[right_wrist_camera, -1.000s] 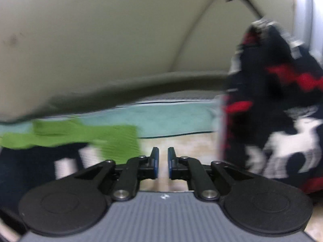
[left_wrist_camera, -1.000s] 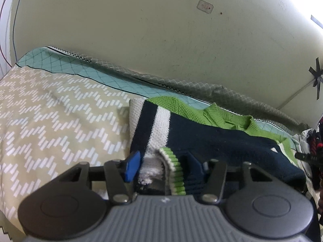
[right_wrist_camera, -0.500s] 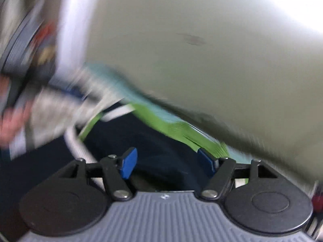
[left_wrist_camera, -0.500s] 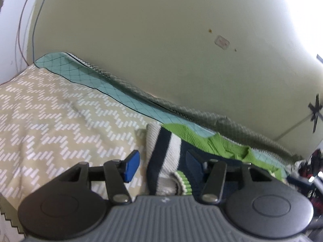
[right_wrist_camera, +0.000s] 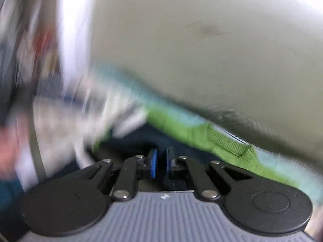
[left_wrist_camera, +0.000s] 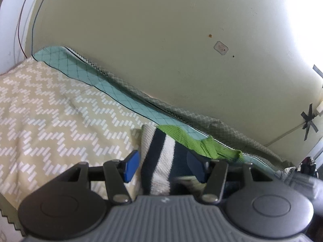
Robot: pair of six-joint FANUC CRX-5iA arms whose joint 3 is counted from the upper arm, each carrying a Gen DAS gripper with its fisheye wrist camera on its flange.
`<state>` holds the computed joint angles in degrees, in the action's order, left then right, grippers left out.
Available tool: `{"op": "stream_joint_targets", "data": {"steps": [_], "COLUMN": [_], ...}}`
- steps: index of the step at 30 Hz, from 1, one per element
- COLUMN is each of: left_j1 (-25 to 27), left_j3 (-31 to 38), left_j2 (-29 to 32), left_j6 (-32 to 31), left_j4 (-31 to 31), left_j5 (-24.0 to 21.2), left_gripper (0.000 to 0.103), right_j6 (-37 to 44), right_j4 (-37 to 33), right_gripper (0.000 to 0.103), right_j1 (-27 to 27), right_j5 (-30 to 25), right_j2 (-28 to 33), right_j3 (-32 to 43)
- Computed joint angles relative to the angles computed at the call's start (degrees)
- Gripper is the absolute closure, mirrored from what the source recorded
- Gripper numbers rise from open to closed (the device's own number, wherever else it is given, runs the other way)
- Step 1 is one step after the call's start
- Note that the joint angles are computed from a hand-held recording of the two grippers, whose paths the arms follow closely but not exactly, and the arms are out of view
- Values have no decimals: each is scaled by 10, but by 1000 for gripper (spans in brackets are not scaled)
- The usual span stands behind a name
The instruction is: Fold small clothes
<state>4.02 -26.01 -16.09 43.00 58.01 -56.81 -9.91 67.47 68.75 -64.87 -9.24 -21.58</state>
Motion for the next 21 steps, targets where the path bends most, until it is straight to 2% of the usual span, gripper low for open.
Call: {"op": "stream_joint_targets", "data": {"steps": [1, 3, 6, 7, 8, 9, 10, 12, 14, 17, 19, 21], "left_j1": [0, 0, 0, 1, 0, -1, -2, -5, -8, -21, -34, -50], "left_j3": [0, -1, -1, -1, 0, 2, 4, 7, 10, 6, -2, -8], "left_j2": [1, 1, 1, 1, 1, 2, 3, 8, 13, 17, 17, 10], "left_j6": [-1, -2, 0, 1, 2, 3, 4, 5, 0, -25, -49, -63], "left_j4": [4, 9, 11, 9, 7, 4, 0, -4, -2, 14, 24, 2], "left_j5": [-4, -5, -3, -4, -4, -3, -2, -5, -9, -12, -8, 23], "left_gripper": [49, 49, 49, 49, 49, 49, 49, 49, 49, 49, 48, 46], "right_j6": [-63, -107, -35, 3, 51, 96, 124, 121, 35, -50, -42, 1], "right_j4": [28, 45, -21, -58, -107, -145, -154, -117, -64, -26, -56, -125], "right_gripper": [103, 103, 103, 90, 73, 69, 61, 60, 60, 61, 61, 65], "right_j1": [-10, -21, -18, -15, -10, -5, 4, 14, 9, 19, 24, 17], "right_j5": [2, 16, 79, 103, 123, 129, 120, 109, 111, 12, -62, -134], "right_j2": [-14, -22, -5, 2, 12, 26, 33, 22, -14, -46, -54, -42], "right_j3": [-17, -29, -14, -5, 7, 20, 26, 11, -27, -52, -49, -24]}}
